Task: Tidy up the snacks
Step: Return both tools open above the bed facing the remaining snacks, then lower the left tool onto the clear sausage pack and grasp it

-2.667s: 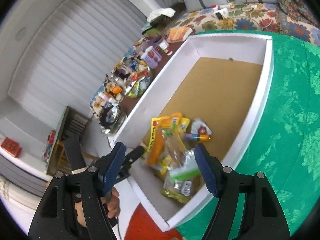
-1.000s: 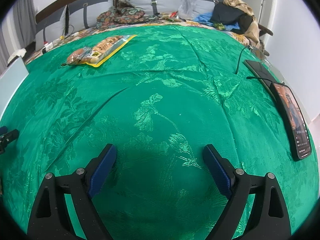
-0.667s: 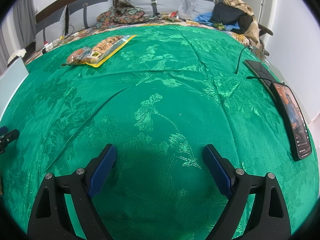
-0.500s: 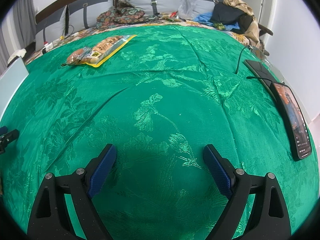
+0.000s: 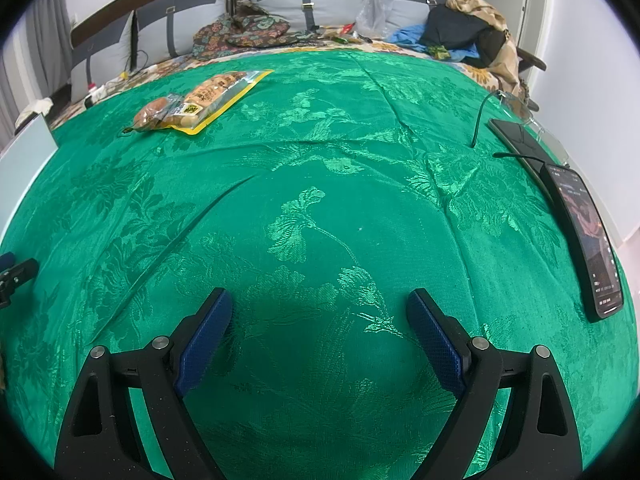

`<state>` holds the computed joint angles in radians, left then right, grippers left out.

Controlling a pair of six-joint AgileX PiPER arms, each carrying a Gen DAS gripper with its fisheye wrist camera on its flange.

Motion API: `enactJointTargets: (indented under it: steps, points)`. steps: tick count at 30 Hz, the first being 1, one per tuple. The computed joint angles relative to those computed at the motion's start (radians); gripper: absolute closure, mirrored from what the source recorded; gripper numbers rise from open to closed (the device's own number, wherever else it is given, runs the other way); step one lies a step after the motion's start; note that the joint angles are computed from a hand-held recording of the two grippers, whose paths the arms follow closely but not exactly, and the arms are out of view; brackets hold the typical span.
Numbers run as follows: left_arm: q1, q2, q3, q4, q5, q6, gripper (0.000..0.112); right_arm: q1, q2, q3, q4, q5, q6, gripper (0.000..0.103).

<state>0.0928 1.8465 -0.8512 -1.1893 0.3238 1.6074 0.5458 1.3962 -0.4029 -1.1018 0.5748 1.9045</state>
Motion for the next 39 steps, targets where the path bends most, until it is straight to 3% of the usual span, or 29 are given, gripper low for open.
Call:
enactJointTargets:
  steps: [1,3,8,9,13,16,17,18,19,22,26,29,35,37,39]
  points:
    - [-0.009,0.011,-0.026,0.086,0.009,-0.1,0.01,0.0,0.0,0.0,0.0,0.0,0.0,0.011]
    - [-0.024,0.043,-0.12,0.255,0.104,-0.3,0.01,0.0,0.0,0.0,-0.001,0.0,0.001,0.011]
    - [-0.159,0.153,-0.547,0.492,0.394,-0.739,0.01,0.001,0.0,0.001,-0.002,-0.002,0.003,0.011]
    - [-0.182,0.193,-0.647,0.55,0.461,-0.814,0.01,0.001,0.0,0.0,-0.003,-0.001,0.004,0.011]
    - [-0.329,0.419,-1.047,0.72,0.557,-1.146,0.01,0.002,0.001,0.0,-0.003,-0.001,0.005,0.011]
    - [-0.377,0.608,-1.345,0.843,0.7,-1.359,0.01,0.004,0.002,-0.001,-0.003,0.0,0.008,0.011]
    - [-0.384,0.656,-1.404,0.853,0.727,-1.39,0.012,0.004,0.002,-0.001,-0.003,0.0,0.008,0.011]
    - [-0.389,0.682,-1.422,0.849,0.728,-1.393,0.034,0.004,0.003,-0.001,-0.004,-0.001,0.009,0.011]
    - [-0.396,0.668,-1.4,0.877,0.708,-1.377,0.053,0.004,0.003,-0.001,-0.004,-0.001,0.009,0.011]
    - [-0.374,0.589,-1.238,0.83,0.624,-1.269,0.069,0.004,0.003,-0.001,-0.006,-0.001,0.012,0.011]
    - [-0.312,0.457,-0.988,0.832,0.499,-1.168,0.069,0.006,0.005,-0.002,-0.006,-0.001,0.014,0.011]
    - [-0.214,0.333,-0.761,0.77,0.438,-1.004,0.07,0.005,0.005,-0.002,-0.007,-0.002,0.014,0.011]
    - [-0.061,0.166,-0.466,0.718,0.334,-0.791,0.068,0.007,0.007,-0.003,-0.009,-0.002,0.018,0.011]
    - [-0.039,0.136,-0.4,0.675,0.295,-0.714,0.059,0.006,0.007,-0.003,-0.009,-0.002,0.017,0.011]
    - [-0.04,0.12,-0.344,0.634,0.227,-0.65,0.038,0.007,0.007,-0.003,-0.009,-0.002,0.018,0.011]
